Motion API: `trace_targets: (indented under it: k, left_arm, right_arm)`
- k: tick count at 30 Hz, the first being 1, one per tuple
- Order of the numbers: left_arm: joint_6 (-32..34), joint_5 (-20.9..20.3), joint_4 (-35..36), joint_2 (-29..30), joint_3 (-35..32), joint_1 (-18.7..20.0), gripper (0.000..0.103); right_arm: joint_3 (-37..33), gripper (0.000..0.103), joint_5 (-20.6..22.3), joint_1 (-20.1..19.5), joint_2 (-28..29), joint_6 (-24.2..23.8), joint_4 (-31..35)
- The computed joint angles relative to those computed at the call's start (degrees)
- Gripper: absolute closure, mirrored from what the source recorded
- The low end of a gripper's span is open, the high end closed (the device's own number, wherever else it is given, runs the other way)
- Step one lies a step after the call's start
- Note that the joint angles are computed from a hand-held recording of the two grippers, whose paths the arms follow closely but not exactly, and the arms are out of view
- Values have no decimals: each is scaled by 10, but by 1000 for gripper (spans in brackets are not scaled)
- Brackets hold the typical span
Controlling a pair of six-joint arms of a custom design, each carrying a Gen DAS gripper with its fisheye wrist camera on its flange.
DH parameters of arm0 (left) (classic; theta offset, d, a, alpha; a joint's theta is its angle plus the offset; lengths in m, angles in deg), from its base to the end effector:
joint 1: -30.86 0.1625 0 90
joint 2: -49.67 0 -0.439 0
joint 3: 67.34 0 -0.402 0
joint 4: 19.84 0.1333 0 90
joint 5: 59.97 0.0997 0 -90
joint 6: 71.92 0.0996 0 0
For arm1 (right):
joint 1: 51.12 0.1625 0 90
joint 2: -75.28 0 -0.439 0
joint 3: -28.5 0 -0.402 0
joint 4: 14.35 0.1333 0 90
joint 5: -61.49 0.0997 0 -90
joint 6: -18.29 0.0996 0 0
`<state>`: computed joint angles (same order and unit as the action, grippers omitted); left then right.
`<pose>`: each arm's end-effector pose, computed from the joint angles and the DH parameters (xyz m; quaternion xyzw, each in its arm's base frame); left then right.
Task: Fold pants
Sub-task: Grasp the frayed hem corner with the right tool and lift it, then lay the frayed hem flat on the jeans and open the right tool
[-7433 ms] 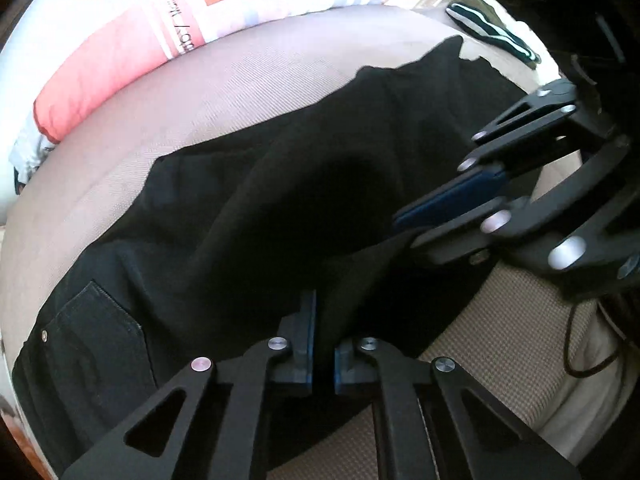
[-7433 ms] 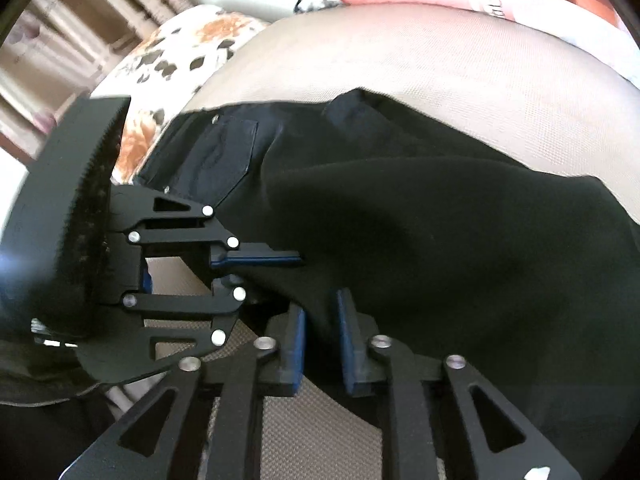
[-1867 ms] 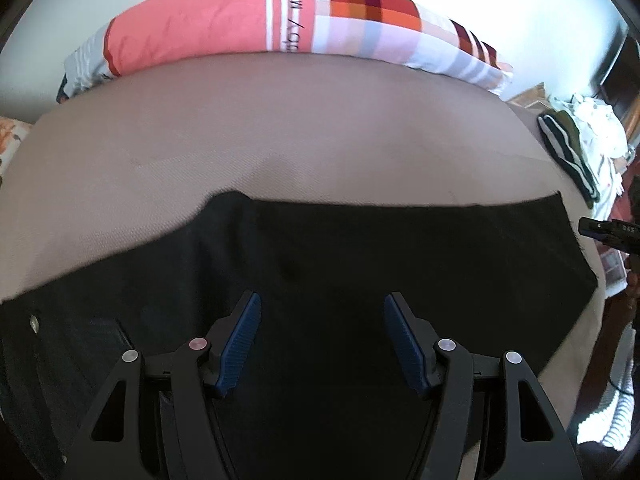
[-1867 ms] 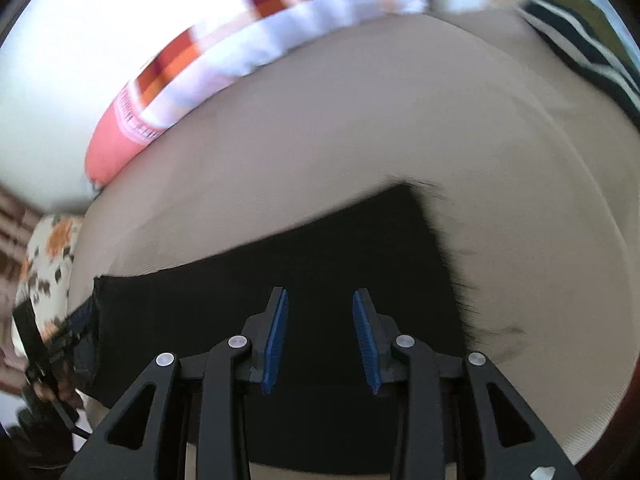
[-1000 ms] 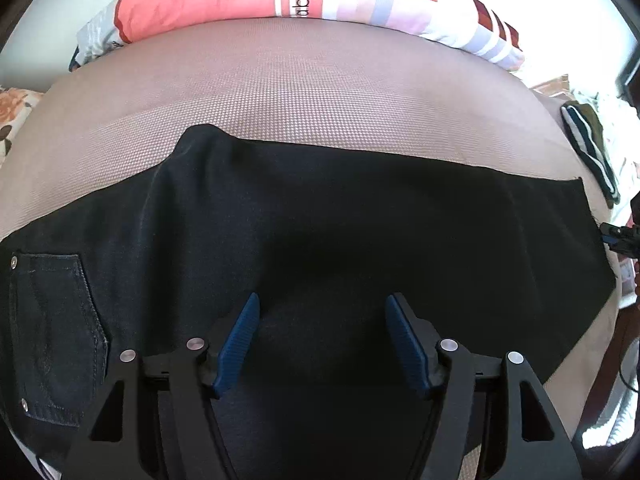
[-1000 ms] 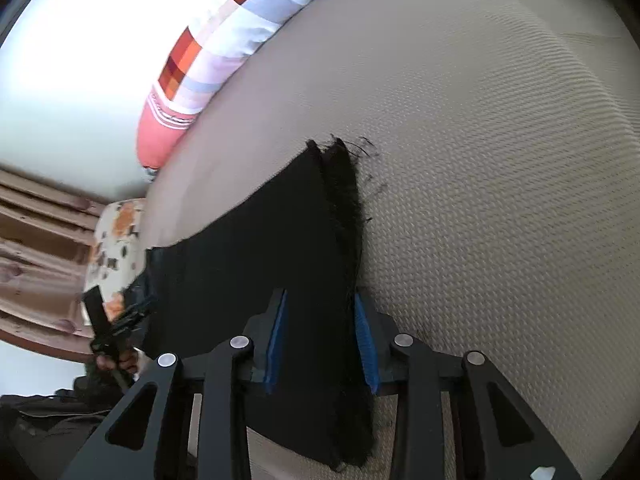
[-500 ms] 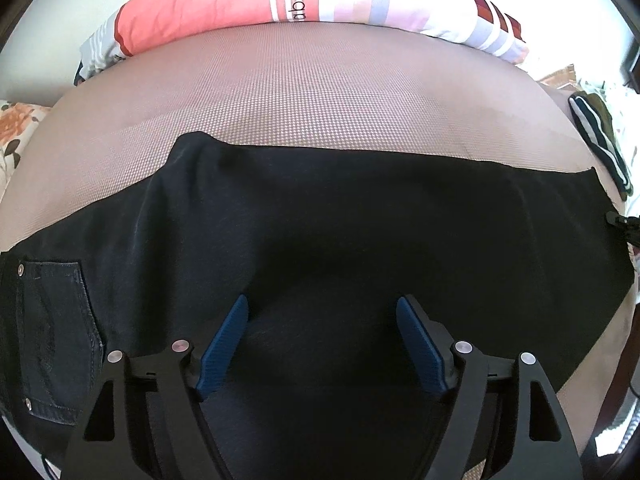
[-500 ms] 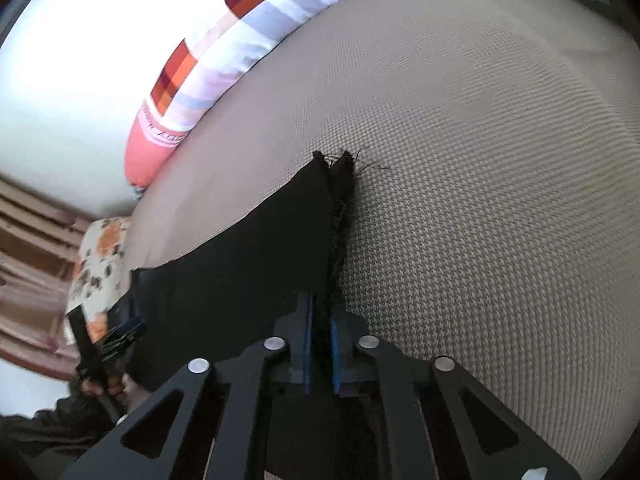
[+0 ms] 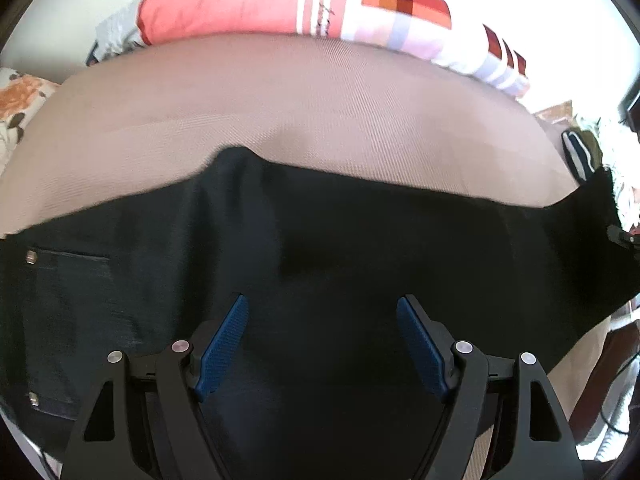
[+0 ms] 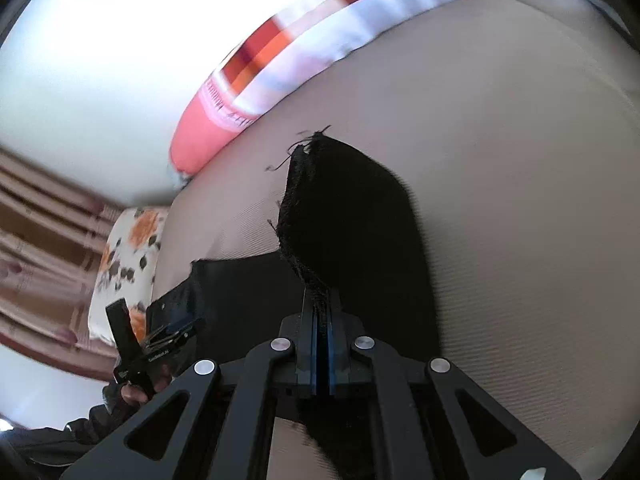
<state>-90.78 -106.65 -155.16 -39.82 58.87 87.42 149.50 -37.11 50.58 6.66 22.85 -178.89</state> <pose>-0.0718 -0.4746 0.3044 0.0901 0.9228 -0.2248 0.2997 0.2244 -0.4998 0.1993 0.0466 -0.9776 0.2001 0.0457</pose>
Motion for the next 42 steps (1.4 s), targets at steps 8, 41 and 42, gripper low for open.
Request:
trace_targets:
  k: [8,41,42]
  left_arm:
    - [10,21,51,-72,-12,3,26]
    - [-2,-234,111,-114,-48,93,30]
    - [-7,-246,115,-107,-52,98,34]
  right_arm:
    - [-91,98,23,62,117,19,33]
    - [-169,63,-12,144,272,43,34]
    - [-156,63,-18,142,262,43,24]
